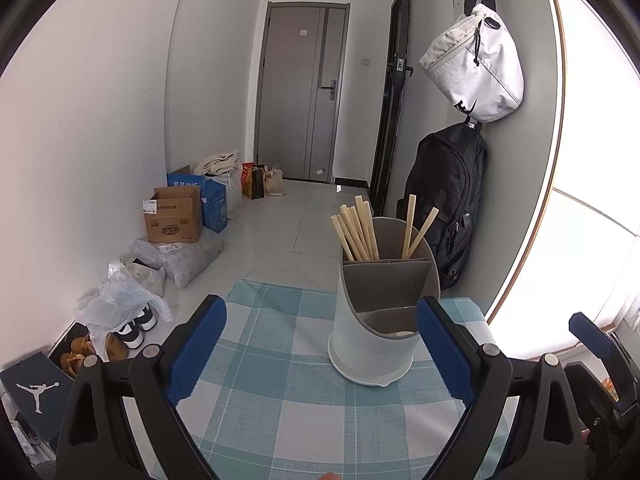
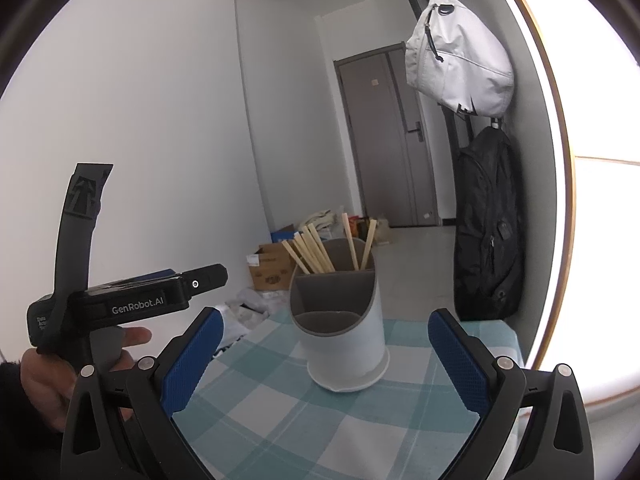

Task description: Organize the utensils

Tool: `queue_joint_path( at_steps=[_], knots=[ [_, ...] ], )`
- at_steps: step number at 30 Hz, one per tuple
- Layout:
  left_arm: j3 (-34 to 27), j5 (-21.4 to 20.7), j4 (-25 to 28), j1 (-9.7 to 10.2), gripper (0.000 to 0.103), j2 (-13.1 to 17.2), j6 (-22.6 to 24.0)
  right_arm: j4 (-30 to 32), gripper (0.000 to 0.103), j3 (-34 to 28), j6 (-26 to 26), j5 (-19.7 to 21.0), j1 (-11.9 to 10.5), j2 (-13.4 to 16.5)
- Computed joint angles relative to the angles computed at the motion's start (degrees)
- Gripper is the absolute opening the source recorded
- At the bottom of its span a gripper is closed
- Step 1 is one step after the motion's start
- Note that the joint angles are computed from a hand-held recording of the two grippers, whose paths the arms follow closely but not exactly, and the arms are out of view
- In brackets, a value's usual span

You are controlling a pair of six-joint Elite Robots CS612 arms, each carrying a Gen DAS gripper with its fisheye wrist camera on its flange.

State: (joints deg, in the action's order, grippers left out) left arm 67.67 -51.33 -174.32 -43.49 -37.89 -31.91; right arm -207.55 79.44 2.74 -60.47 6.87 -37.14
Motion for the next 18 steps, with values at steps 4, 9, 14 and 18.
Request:
queue_joint_path(
  at_steps=[4,9,14,18],
  knots=[
    [0.07,-0.14,-0.31,0.09,0.093,-0.01,-0.40,0.11,0.103,0.04,0.01,0.10,0.02,0.02],
    [0.02,0.42,1.09,0.09,0.093,-0.11,-0.99,-0.20,0.103,0.16,-0.14,0.00,0.03,-0.07],
    [0.06,1.38,0.99,-0.04,0.093,-0.09,-0.73,-0.25,0.103,0.28,-0.31,-0.33,0.07,-0.12],
    [0.01,1.93,0.78,-0.20,0.093,0.03,0.12,-0.30,0.103,0.35,-0.28,-0.59,0.06,-0.17]
  ],
)
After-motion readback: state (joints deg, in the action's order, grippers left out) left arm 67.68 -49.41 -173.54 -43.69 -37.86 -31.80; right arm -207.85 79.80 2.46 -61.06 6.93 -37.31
